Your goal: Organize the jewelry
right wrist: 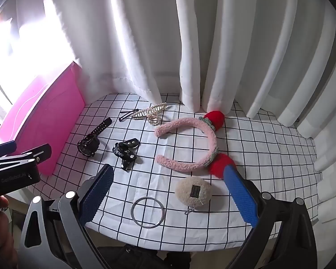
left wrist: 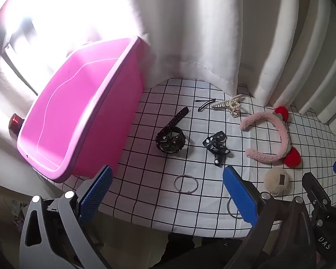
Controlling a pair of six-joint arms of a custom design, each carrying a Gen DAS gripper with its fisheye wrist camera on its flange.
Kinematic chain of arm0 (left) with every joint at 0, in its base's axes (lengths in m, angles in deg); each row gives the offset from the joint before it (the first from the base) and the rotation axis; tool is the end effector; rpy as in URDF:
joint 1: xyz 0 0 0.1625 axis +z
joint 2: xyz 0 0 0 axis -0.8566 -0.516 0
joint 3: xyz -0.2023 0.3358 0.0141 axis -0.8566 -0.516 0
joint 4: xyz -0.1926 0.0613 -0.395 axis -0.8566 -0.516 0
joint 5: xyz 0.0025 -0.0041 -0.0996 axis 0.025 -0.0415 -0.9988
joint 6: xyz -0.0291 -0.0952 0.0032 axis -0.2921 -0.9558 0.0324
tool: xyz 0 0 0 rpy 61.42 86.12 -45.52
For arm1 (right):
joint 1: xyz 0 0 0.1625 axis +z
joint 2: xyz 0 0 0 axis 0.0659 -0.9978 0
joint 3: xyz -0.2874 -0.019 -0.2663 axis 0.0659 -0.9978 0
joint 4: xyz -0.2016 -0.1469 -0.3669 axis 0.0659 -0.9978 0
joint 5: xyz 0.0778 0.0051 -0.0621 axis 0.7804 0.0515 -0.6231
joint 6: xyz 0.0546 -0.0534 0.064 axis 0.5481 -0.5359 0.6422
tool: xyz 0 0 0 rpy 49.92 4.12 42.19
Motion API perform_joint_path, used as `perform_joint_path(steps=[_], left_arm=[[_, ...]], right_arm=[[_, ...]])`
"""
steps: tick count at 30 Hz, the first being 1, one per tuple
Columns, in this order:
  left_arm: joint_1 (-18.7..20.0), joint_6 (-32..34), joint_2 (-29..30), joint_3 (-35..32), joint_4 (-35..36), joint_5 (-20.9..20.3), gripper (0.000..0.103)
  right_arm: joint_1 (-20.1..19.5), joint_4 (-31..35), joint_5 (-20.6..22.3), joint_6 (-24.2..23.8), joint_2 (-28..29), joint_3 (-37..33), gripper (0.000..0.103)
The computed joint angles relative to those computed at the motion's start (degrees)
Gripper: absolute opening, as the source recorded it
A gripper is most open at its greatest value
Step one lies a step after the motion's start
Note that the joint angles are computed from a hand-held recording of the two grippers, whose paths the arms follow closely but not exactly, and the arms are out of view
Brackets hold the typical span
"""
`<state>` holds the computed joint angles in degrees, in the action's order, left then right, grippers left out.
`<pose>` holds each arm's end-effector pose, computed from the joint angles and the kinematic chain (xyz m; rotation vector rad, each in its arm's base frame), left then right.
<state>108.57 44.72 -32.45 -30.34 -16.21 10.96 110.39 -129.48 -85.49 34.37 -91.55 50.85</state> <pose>-0.3701 -0.7730 0.2656 0.0800 2.1573 -0.6246 0.3687 -0.6843 0.3095 0.3329 -2.2320 0.7287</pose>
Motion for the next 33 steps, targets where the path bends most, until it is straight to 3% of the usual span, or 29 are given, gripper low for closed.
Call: perform_joint_path(steps=[7, 17, 19, 28, 33], left_arm=[[0.01, -0.31, -0.73, 0.93, -0.3, 0.31, 0.097], [0.17, -0.67, 2.31, -4.81, 3.31, 0.23, 0.097], [-0.02, -0.31, 1.16, -2.23, 1.67, 0.46, 0.097], [-0.09, -0.19, 2.46, -4.98, 3.09, 0.63, 0.097], [0.04, 0.14, 1.49, -2.76, 1.32, 0.64, 0.097]], right_arm=[[-0.03, 0.12, 0.12, 0.08, -0.02, -0.07, 0.094], [0.02, -0.16, 0.02, -0.05, 0.1, -0.11, 0.094], [0.03, -0.09, 0.02, -0.06, 0.04, -0.1, 0.094], [0.05, -0.19, 0.07, -0.11, 0.01, -0.07, 0.094], [-0.02, -0.48, 0.01, -0.8, 0.33, -0.61, 0.094]])
